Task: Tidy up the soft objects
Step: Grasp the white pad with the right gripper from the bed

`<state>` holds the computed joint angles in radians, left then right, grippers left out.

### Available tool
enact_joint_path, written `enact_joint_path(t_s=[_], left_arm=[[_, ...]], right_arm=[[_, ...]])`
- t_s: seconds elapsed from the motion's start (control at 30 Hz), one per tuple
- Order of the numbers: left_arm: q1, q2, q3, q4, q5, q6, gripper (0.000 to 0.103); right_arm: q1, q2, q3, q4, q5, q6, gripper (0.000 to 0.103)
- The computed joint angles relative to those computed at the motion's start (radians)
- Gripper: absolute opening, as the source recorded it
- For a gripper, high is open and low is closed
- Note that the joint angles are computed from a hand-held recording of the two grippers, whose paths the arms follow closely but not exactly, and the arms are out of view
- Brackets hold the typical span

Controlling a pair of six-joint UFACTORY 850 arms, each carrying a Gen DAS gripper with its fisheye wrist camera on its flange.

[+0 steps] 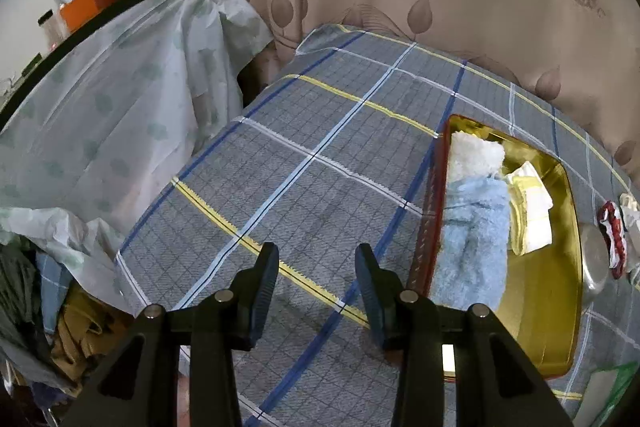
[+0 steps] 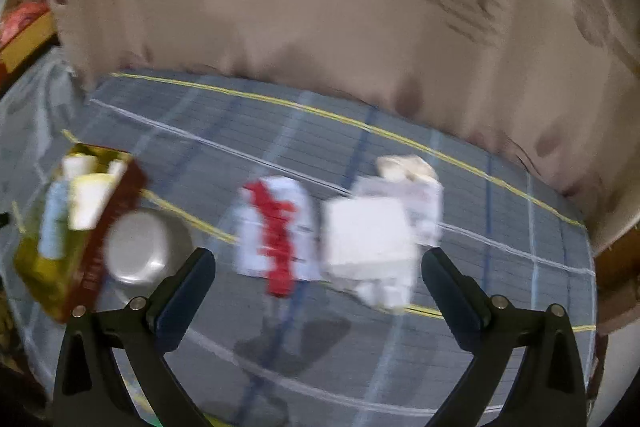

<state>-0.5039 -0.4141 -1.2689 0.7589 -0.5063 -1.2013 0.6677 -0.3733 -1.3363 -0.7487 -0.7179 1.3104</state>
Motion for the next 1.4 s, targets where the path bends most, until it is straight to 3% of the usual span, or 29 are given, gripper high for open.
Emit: enact_joint_path(t_s=[0.23, 0.5, 0.7, 0.73, 0.8, 0.9, 1.03, 1.3, 1.4], left_arm=[[-0.026, -0.005, -0.017, 0.010, -0.028, 0.020, 0.040], [-0.065, -0.035, -0.072, -0.025, -0.069, 0.095, 0.040], [-0.105, -0.071, -0.143, -0.047, -0.081, 0.159, 0.040], [-0.112, -0.076, -0.154, -0.049, -0.079, 0.170, 0.040], [-0.125, -0.089, -0.180, -0.060, -0.079, 0.195, 0.040], [-0.147, -0.114, -0.227, -0.104, -0.071, 0.256, 0.040], [-0.187, -0.147, -0.288, -0.139, -0.065, 0.325, 0.040], [-0.249, -0.255, -0.475, -0.365, -0.074, 0.582, 0.040], [-0.269, -0.323, -0.587, -0.474, -0.097, 0.691, 0.040]], right_arm=[[-0.058, -0.016, 0.049, -0.002, 0.093, -0.012, 0.103], [-0.082, -0.101, -0.014, 0.001, 0.056, -0.104, 0.102], [-0.101, -0.101, 0.010, -0.019, 0.106, -0.045, 0.100], [-0.101, -0.098, 0.017, -0.025, 0.114, -0.032, 0.096], [-0.100, -0.091, 0.028, -0.037, 0.127, -0.013, 0.066], [-0.095, -0.077, 0.049, -0.067, 0.136, 0.032, 0.066], [-0.076, -0.025, 0.102, -0.158, 0.152, 0.149, 0.066], [-0.032, 0.180, 0.268, -0.343, 0.278, 0.480, 0.066], [0.003, 0.251, 0.314, -0.403, 0.285, 0.578, 0.066]])
